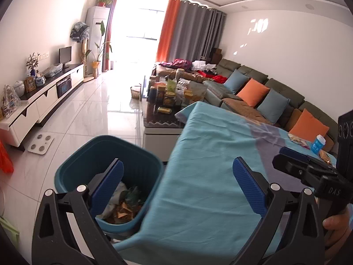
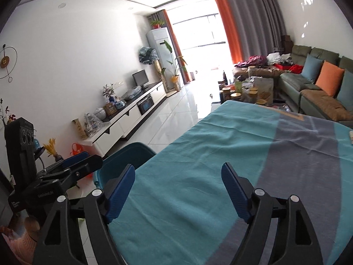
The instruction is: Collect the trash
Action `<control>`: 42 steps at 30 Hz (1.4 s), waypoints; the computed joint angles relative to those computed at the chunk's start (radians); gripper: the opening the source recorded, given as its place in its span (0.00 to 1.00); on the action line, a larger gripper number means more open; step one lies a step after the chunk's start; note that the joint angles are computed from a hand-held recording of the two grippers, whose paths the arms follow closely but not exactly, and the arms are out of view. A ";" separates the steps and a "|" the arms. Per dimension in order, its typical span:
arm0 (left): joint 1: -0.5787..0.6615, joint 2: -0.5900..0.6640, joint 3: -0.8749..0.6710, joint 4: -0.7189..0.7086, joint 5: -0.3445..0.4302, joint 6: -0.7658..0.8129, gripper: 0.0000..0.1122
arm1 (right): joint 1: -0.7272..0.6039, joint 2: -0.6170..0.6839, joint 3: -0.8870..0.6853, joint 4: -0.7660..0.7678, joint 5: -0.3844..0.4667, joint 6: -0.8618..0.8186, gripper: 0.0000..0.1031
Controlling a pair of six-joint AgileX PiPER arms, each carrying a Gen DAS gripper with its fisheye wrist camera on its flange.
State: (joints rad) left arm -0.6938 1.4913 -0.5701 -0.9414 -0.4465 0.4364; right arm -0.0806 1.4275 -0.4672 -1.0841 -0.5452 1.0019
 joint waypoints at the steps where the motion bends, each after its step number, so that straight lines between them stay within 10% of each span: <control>1: -0.032 0.007 -0.007 -0.019 -0.023 0.003 0.87 | -0.016 -0.028 0.030 0.057 0.008 -0.062 0.84; 9: -0.257 0.097 -0.115 -0.210 -0.206 0.120 0.87 | -0.244 -0.150 0.217 0.227 -0.083 -0.342 0.92; 22: -0.473 0.232 -0.277 -0.349 -0.412 0.290 0.87 | -0.789 -0.201 0.361 0.018 -0.394 -0.391 0.93; 42: -0.611 0.275 -0.283 -0.359 -0.571 0.282 0.87 | -1.140 -0.234 0.454 -0.143 -0.604 -0.433 0.93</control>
State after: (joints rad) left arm -1.3049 1.7667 -0.8529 -1.3004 -1.0176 0.7179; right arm -1.2207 1.1939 -0.0128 -1.2270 -1.1489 0.5684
